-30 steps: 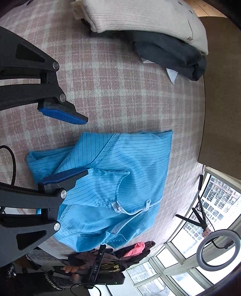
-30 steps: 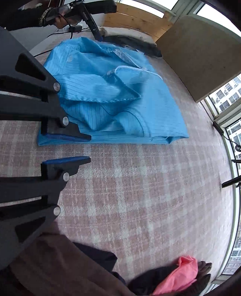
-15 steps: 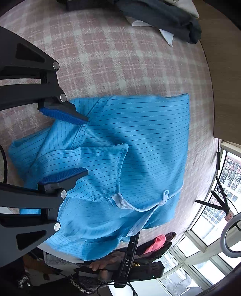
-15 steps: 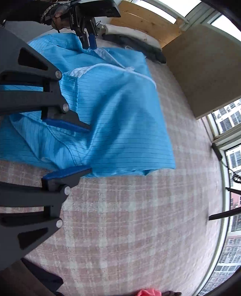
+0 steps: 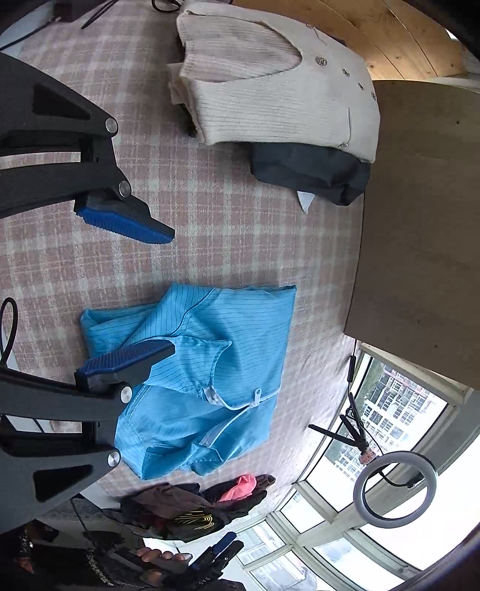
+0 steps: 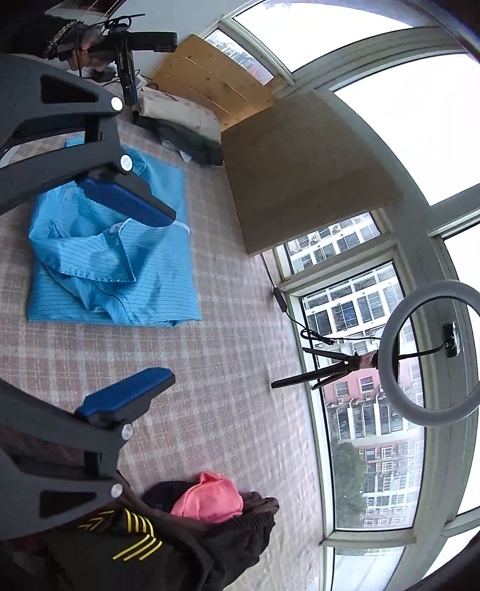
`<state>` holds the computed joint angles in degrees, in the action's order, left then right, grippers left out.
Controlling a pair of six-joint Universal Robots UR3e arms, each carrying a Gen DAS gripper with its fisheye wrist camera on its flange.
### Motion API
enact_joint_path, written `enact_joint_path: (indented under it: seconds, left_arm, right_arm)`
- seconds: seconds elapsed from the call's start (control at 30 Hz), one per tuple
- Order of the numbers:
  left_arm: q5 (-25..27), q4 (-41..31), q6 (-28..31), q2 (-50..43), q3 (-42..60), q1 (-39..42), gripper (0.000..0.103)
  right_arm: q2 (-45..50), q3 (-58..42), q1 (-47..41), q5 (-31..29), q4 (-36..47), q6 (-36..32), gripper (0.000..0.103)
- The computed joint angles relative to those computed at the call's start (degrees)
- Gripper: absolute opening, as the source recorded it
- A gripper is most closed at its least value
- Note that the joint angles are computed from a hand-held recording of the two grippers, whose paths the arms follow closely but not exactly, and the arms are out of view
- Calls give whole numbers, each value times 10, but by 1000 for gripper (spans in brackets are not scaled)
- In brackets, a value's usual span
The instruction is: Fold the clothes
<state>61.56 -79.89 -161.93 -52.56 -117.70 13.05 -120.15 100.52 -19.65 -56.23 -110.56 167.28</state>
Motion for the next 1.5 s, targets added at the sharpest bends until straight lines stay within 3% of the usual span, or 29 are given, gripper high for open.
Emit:
enact_joint_path:
  seconds: [0.1,0.13,0.23,0.33,0.43,0.53,0.57,0.6,0.63,0.67,0.73,0.87,1.0,1.1,1.17,1.27,1.33,1.43,1.5]
  left_arm:
    - [-10,23,-7,0,-8,-57,52]
    - [-7,51,-14,-18,-7,-97,52]
    - [39,154,-43,-97,4,-243,52]
    - [105,215,9,-137,1,-367,52]
    - [153,265,67,-170,-9,-441,53]
    - [193,314,85,-234,-5,-474,52]
    - [201,330,89,-254,-5,-479,47]
    - [211,346,92,-272,-4,-484,40]
    - [218,351,91,-287,2,-486,16]
    - [221,344,89,-295,13,-483,7]
    - [216,336,82,-283,21,-467,7]
    - [196,340,106,-227,-10,-448,9]
    - [199,329,120,-258,-32,-468,13]
    - [191,268,146,-234,-21,-457,18]
    - [166,193,174,-197,3,-425,31]
    - [113,58,218,-147,73,-351,36]
    - [76,0,239,-134,120,-309,40]
    - [48,31,198,-212,190,-309,42]
    - [81,126,134,-273,201,-357,42]
  right_arm:
    - [-14,11,56,-32,-17,27,82]
    - [-28,24,63,-20,-4,21,82]
    - [12,20,176,-78,18,23,82]
    - [34,35,299,-147,4,-14,82]
    - [90,46,433,-280,-63,-56,82]
    - [147,50,483,-331,-89,-94,82]
    - [166,53,493,-346,-102,-101,81]
    - [184,55,502,-362,-116,-106,63]
    - [203,51,510,-384,-124,-106,41]
    - [214,44,510,-398,-120,-97,1]
    - [215,38,501,-409,-118,-80,3]
    - [203,62,548,-486,-146,-94,3]
    - [254,83,593,-536,-150,-104,3]
    - [251,57,587,-518,-103,-109,10]
    - [217,30,560,-478,-49,-111,20]
    - [144,-23,478,-370,48,-104,40]
    - [106,-43,400,-261,86,-95,43]
    - [88,-43,292,-96,83,-41,43]
    - [127,-19,299,-94,-14,38,43]
